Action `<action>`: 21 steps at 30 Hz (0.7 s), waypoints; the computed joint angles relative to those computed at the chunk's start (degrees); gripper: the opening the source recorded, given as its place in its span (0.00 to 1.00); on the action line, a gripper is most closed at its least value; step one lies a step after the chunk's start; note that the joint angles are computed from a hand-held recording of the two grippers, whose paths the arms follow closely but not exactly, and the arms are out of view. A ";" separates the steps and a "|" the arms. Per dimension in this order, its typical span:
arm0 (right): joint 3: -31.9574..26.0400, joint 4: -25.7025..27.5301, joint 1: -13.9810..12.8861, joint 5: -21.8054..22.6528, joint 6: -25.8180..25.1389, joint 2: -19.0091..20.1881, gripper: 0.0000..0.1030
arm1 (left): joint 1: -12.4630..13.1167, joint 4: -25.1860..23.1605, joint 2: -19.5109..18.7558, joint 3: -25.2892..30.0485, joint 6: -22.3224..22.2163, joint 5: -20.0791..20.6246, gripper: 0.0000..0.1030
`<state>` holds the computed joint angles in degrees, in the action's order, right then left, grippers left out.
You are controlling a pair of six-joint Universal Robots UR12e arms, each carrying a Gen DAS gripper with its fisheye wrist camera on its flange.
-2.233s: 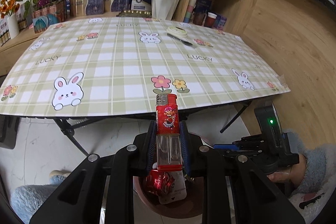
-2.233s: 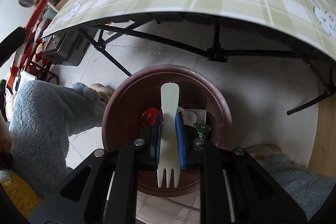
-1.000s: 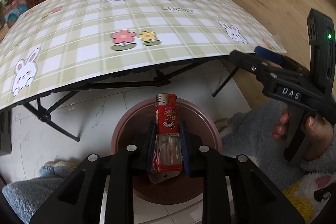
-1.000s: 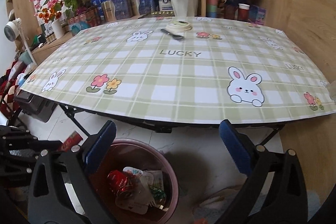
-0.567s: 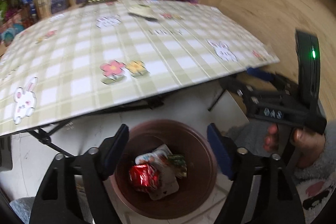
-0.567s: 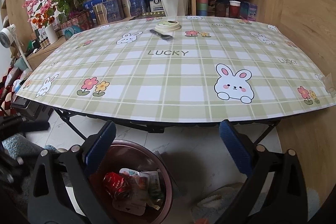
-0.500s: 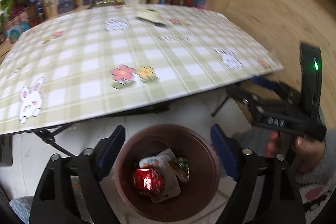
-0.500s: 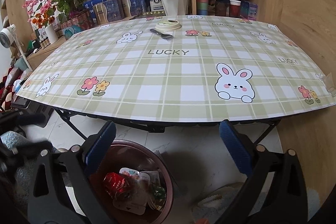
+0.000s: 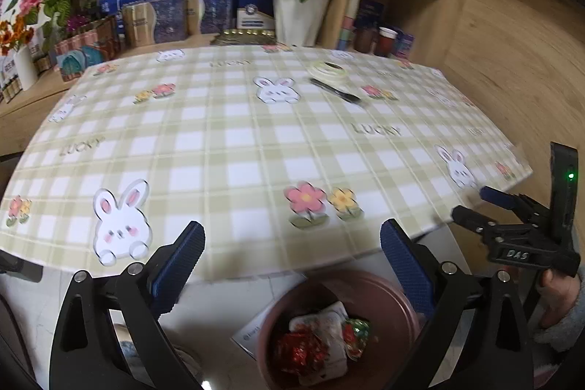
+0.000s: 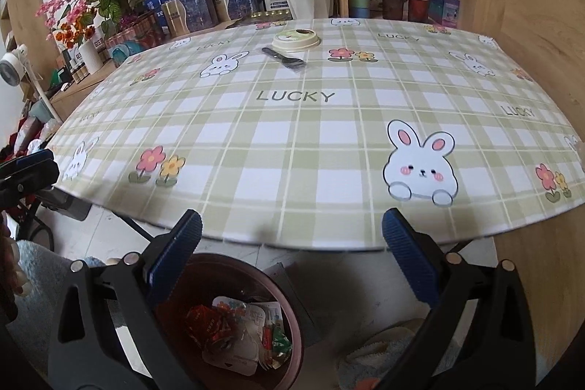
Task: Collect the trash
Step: 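Raise both open tools back toward the table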
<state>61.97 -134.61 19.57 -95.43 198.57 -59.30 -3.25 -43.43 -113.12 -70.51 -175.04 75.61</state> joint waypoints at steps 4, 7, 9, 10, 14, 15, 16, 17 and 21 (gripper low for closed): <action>-2.86 1.33 -0.81 1.29 0.05 1.17 0.94 | 0.11 0.79 -1.64 2.54 -1.31 0.86 0.92; -5.79 4.31 -1.70 4.11 -1.19 2.20 0.94 | 0.20 1.51 -2.54 3.91 -2.16 0.28 0.92; -7.95 5.93 -1.83 3.17 -2.19 3.11 0.94 | 0.21 1.43 -2.97 4.57 -1.68 -0.03 0.93; -9.17 6.91 -1.84 2.45 -2.75 3.66 0.94 | 0.14 1.27 -3.31 5.12 -0.98 0.17 0.93; -12.81 9.41 -1.94 0.80 -4.14 5.47 0.94 | 0.01 0.10 -4.78 7.52 0.70 1.13 0.94; -13.69 10.07 -2.03 0.80 -4.39 5.94 0.94 | 0.07 -0.20 -5.23 8.24 0.67 1.20 0.94; -14.92 11.02 -2.12 0.73 -4.69 6.61 0.94 | 0.16 -0.42 -5.56 8.78 0.60 1.16 0.94; -16.07 11.81 -2.21 0.62 -4.94 7.25 0.94 | 0.26 -0.74 -6.19 9.75 0.29 1.08 0.94; -19.88 14.13 -2.89 2.19 -6.00 9.49 0.94 | 0.35 -1.40 -8.11 12.62 -0.46 1.97 0.94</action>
<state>42.10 -120.48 16.68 -93.23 192.56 -49.81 -2.90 -44.82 -121.22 -57.89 -175.49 77.59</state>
